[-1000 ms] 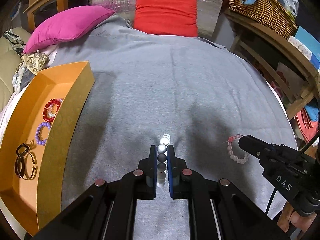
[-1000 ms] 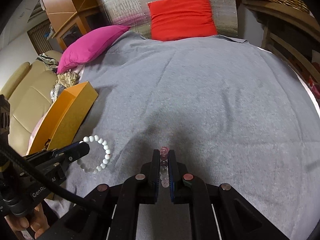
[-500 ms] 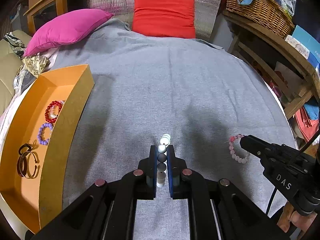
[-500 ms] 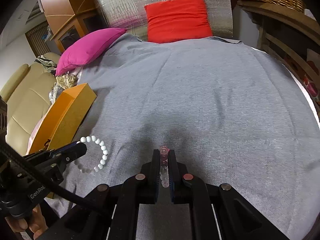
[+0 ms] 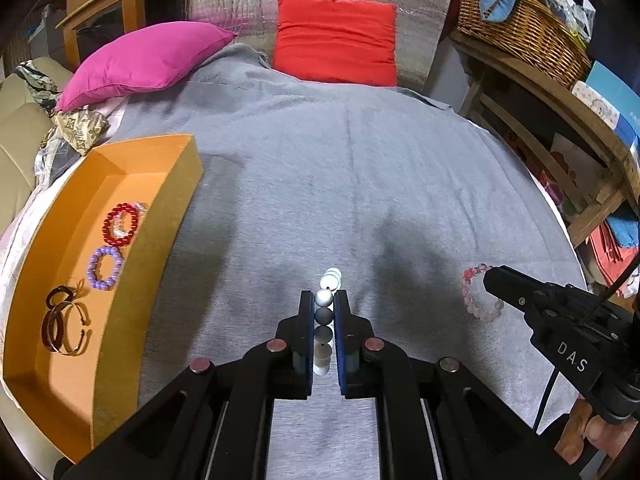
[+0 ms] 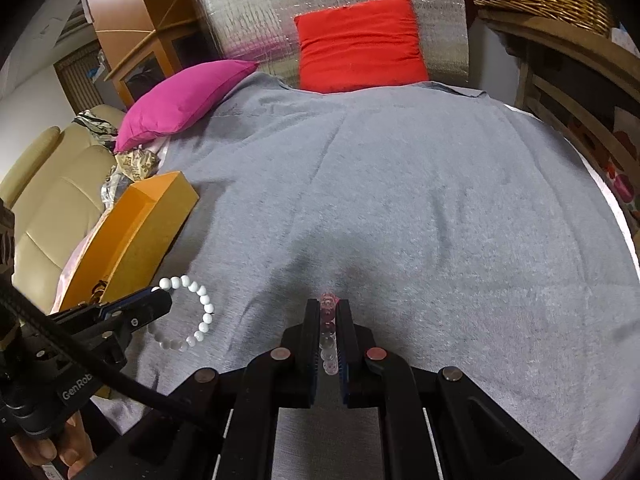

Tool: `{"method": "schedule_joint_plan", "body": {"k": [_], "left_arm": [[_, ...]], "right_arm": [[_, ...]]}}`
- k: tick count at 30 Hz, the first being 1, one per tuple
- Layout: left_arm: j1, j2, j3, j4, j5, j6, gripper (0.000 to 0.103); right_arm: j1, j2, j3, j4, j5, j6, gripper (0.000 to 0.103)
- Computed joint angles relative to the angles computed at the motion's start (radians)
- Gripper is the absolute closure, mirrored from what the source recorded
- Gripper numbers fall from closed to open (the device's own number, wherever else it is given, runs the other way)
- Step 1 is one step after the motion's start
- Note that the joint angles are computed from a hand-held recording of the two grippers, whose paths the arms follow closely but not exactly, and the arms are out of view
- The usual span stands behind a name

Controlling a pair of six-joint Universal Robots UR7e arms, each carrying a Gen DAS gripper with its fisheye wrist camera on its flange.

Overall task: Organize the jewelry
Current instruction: 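Carry the white and pink crystal bracelets over the orange box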

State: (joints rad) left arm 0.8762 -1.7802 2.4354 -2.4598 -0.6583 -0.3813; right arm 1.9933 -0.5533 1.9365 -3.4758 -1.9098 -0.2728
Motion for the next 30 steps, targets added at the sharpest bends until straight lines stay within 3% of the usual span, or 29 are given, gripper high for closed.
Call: {"method": "schedule_joint_plan", "body": {"k": [14, 30], "left_arm": [[0.027, -0.176, -0.015, 0.076, 0.042, -0.006, 0.094], [0.229, -0.33, -0.063, 0.056, 0.076, 0.06, 0.094]], "right_arm": [[0.073, 0.024, -0.057, 0.054, 0.008, -0.007, 0.095], [0.192, 0.142, -0.264, 0.218, 0.076, -0.027, 0.095]]}}
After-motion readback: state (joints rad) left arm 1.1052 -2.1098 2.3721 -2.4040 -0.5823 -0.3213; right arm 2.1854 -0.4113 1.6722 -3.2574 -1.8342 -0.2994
